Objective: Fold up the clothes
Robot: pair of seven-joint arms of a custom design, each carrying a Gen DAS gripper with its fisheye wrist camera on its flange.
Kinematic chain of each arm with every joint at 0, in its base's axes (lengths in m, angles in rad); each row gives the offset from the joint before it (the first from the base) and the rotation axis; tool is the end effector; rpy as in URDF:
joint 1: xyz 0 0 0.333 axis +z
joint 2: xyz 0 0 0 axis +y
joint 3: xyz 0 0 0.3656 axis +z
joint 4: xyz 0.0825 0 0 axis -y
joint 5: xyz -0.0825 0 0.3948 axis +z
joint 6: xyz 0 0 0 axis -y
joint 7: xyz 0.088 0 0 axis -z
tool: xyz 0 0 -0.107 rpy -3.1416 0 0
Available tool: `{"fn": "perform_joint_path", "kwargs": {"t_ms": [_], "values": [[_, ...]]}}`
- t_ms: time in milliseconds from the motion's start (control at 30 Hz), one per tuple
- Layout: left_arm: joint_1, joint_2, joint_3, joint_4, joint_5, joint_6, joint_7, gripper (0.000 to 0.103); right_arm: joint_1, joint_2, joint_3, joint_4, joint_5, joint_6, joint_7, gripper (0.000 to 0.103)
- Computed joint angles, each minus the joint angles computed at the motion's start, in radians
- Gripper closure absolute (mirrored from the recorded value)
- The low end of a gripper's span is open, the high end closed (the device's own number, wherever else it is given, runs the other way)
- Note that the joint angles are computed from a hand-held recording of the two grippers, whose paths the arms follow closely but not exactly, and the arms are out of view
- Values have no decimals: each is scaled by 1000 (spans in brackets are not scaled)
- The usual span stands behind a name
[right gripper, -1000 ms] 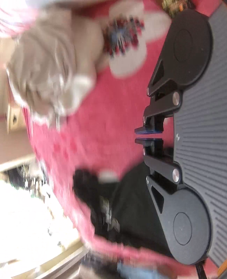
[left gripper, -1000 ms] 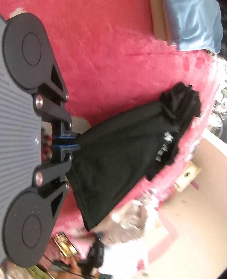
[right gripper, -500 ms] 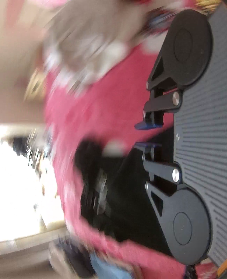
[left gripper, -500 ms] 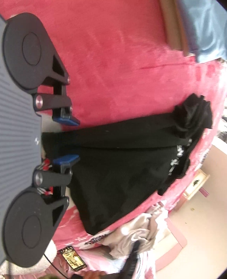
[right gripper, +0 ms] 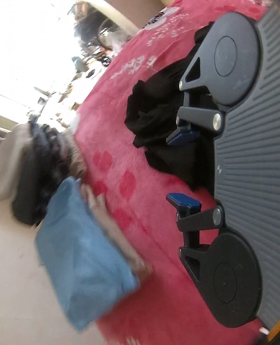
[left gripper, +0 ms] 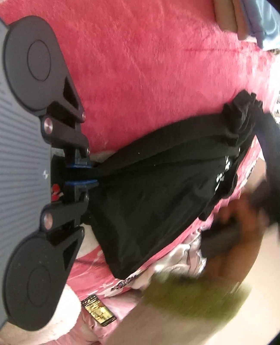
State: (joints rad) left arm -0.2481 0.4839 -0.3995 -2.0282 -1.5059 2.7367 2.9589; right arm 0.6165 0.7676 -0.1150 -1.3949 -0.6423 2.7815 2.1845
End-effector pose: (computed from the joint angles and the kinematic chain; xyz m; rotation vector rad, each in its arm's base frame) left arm 0.5284 -0.3353 0.2564 1.2754 -2.3315 1.1557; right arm 0.6882 0.4387 0.3441 -2.1977 1.3298 -0.7886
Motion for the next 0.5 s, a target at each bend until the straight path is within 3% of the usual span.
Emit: {"fn": "perform_joint_path", "kwargs": {"t_ms": [100, 167, 200, 233, 433, 500], "values": [[17, 15, -2, 6, -15, -40, 22, 92, -67, 85, 82, 138, 125, -151, -91, 57], [26, 22, -1, 8, -26, -64, 46, 92, -79, 100, 88, 153, 214, -188, -124, 76], [29, 26, 0, 10, -28, -75, 56, 92, -104, 83, 115, 122, 217, -170, -97, 80], [31, 29, 1, 13, -28, -86, 66, 92, -110, 61, 110, 83, 233, -128, -70, 95], [55, 70, 7, 48, 12, -175, 50, 92, -142, -89, 23, -176, 315, 273, 238, 97], [63, 79, 3, 54, 20, -191, 56, 92, -118, -103, -54, -209, 343, 370, 338, 97]]}}
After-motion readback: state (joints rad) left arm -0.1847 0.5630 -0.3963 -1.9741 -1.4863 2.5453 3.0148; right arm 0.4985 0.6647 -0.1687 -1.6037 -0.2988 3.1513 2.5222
